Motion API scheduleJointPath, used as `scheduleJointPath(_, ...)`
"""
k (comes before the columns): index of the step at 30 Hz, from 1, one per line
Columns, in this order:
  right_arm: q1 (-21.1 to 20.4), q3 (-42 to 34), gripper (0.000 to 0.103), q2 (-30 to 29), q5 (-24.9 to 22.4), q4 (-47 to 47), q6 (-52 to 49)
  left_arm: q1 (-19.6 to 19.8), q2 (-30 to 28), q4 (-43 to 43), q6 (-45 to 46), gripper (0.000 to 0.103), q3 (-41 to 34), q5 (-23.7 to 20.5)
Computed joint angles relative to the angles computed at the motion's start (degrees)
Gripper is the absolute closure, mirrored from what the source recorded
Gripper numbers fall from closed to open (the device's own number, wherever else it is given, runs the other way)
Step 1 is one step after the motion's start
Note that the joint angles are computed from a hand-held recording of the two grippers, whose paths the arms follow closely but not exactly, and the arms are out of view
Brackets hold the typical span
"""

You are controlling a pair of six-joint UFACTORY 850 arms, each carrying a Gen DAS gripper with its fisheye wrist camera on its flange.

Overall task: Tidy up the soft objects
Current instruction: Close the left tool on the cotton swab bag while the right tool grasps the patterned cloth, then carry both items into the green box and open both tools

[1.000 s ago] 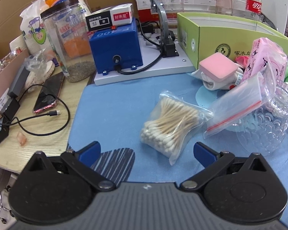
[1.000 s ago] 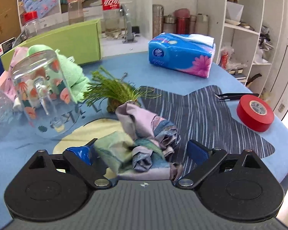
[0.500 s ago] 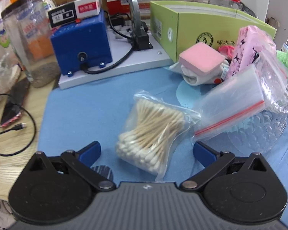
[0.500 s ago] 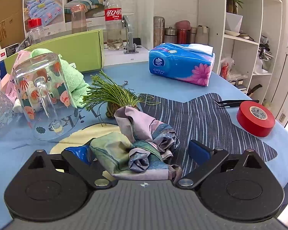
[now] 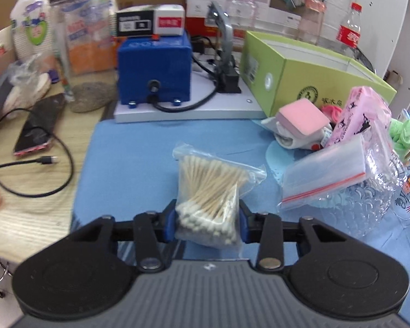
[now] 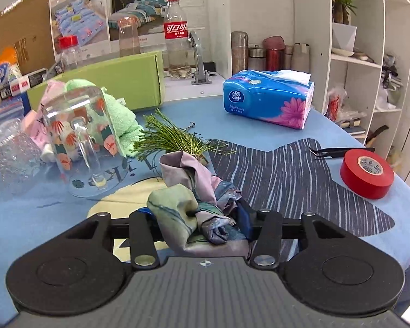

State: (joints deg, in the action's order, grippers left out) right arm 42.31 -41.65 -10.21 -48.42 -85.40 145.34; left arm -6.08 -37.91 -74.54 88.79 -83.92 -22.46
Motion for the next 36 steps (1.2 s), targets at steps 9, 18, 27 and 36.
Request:
scheduleJointPath(9, -4.3, -2.3, 0.071, 5.8, -2.6, -15.2, -4.9, 0.1, 0.9, -5.1, 0.5, 0.062, -5.7, -5.2)
scheduleJointPath(18, -20.3, -25.8, 0.070, -8.5, 19.2, -27.6, -17.9, -7.7, -12.5, 12.5, -21.7, 0.062, -31.6, -8.0)
scheduleJointPath(27, -25.6, -44.9, 0.064, -23.4, 33.8, 7.0, -55.5, -12.2, -30.2, 38.3, -47.1, 0.035, -61.1, -11.5)
scheduleJointPath(36, -25.5, -46.1, 0.052, -24.5, 34.1, 16.8, -61.7, -11.5, -23.4, 30.0, -37.3, 0.028, -48.6, -5.3)
